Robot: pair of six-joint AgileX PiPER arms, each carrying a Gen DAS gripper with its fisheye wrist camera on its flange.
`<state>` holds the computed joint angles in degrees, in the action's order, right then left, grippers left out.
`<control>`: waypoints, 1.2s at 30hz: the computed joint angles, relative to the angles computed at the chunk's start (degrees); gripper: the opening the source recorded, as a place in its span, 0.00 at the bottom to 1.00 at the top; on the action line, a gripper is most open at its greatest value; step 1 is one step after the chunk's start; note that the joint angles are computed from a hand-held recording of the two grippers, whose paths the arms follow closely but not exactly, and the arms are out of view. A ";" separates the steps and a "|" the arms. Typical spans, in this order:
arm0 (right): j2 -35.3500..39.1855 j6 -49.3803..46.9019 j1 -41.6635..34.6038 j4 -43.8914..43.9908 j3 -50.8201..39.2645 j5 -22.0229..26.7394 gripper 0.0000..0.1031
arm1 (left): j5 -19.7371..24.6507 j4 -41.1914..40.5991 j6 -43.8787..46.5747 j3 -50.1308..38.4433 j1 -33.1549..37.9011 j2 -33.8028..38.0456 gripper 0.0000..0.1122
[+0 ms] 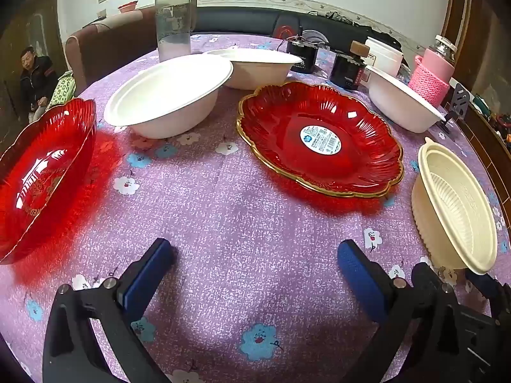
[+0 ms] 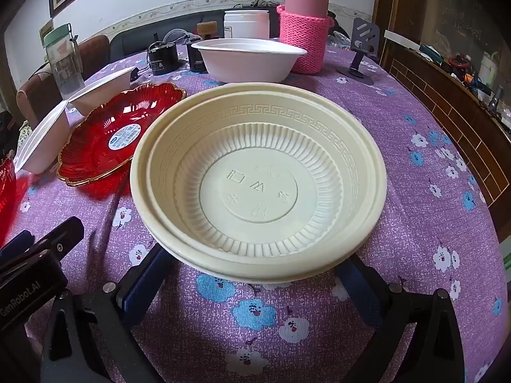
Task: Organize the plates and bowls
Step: 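Move both tools away from the cream bowl toward the large red wedding plate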
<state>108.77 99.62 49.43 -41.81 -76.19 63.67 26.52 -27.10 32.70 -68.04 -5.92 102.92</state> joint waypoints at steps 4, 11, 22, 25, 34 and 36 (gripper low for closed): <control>-0.16 0.17 -0.14 -0.12 0.37 -0.39 0.99 | 0.03 0.94 -1.01 -0.12 -0.20 -0.01 0.92; -0.61 0.30 -0.38 -0.29 1.30 -1.12 0.99 | 0.82 3.15 -3.19 -1.49 -1.04 0.80 0.92; -0.68 -0.17 -0.44 1.97 0.46 -0.84 0.99 | 1.51 -3.29 3.57 -0.13 0.92 -0.06 0.92; -0.79 0.16 -0.20 1.74 0.72 -1.07 0.99 | 6.15 -3.08 5.15 -2.43 1.95 0.64 0.92; 0.49 -0.04 0.87 2.32 -1.45 1.26 0.99 | 5.50 2.42 0.81 -2.69 0.14 0.74 0.92; 0.64 0.66 1.45 3.06 -1.94 2.07 0.99 | 5.24 5.36 -1.23 -3.33 -0.80 1.23 0.92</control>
